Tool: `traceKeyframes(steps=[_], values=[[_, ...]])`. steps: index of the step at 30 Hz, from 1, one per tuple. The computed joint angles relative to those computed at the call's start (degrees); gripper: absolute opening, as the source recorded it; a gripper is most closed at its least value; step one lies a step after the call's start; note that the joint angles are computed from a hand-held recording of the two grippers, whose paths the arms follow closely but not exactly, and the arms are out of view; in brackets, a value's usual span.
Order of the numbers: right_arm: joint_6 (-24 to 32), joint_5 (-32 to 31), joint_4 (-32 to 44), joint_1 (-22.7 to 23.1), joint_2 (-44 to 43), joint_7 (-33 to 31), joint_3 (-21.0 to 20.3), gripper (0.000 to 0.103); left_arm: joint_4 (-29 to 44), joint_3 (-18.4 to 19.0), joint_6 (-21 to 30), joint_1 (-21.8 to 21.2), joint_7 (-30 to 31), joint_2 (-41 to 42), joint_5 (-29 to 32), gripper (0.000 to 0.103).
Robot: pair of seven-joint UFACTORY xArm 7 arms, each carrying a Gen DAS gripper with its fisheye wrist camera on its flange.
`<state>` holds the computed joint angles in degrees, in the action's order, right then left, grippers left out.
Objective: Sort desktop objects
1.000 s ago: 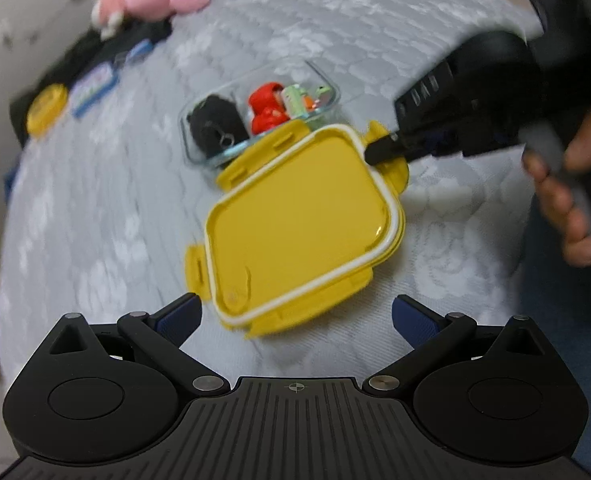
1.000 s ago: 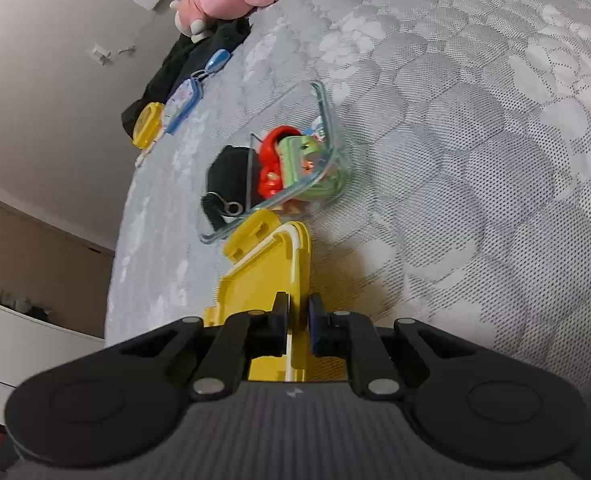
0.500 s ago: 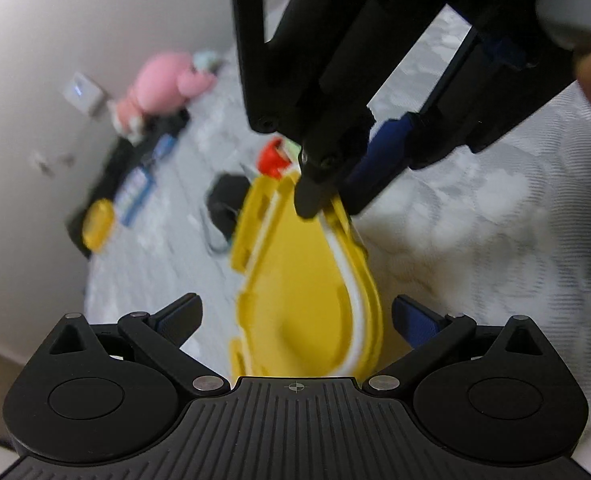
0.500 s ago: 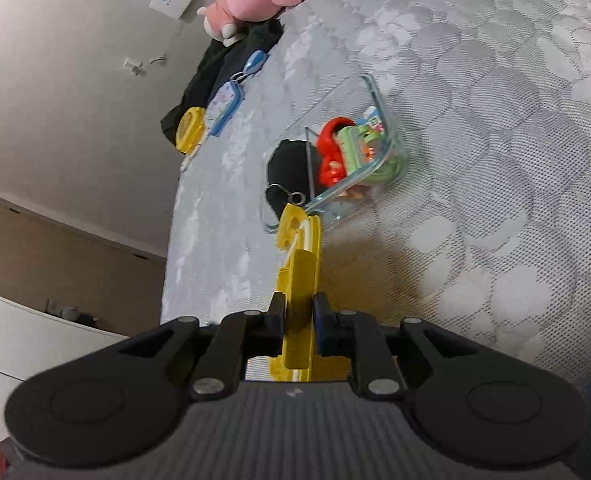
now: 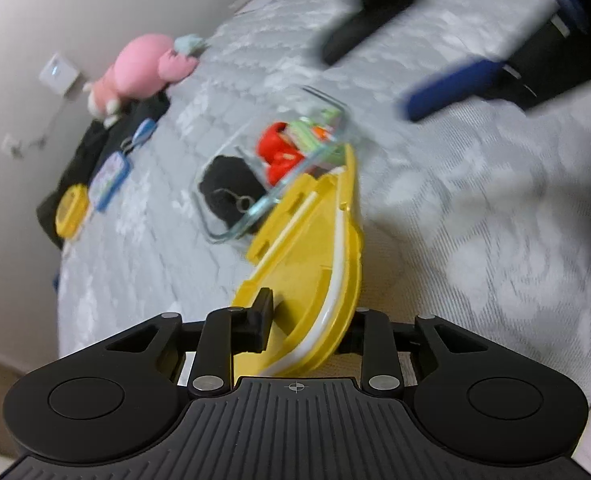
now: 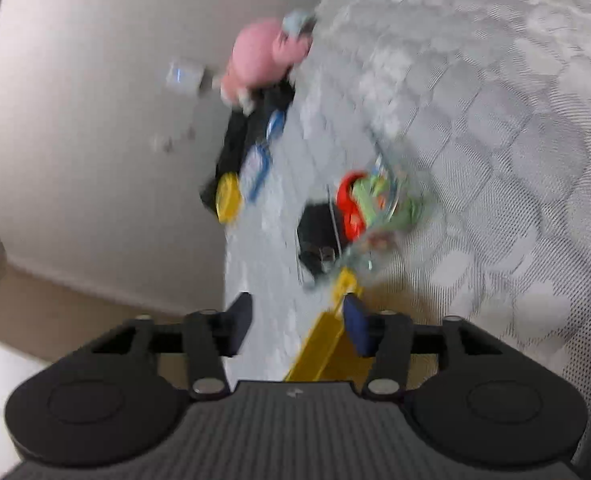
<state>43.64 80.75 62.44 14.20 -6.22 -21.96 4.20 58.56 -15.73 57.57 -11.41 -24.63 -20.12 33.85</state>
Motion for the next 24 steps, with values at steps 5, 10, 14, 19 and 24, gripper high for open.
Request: traceKeyframes(steps=[5, 10, 14, 19, 24], values=[[0.15, -4.96, -0.37, -0.76, 1.72, 6.59, -0.03, 0.057, 3.10, 4.33, -2.19, 1.92, -0.95, -1.05, -7.14, 0.024], [2.83, -9.12, 0.99, -1.18, 3.71, 8.89, 0.56, 0.060, 3.17, 9.84, -4.88, 5.78, -3.47, -4.55, -17.92, 0.022], [5.04, -10.98, 2.12, -1.03, 3.86, 4.56, 1.18, 0.052, -1.22, 10.56, -9.34, 10.76, -7.32, -9.14, -18.39, 0.018], [6.40, -13.05, 3.62, 0.29, 4.07, 1.20, 2.27, 0.050, -8.73, 12.90, -15.41, 15.74, -11.45, -14.42, -22.10, 0.015], [11.82, -13.43, 6.38, 1.54, 6.42, 3.06, 3.34, 0.038, -17.56, 13.40, -20.72, 23.06, -20.72, -18.56, -24.19, 0.018]])
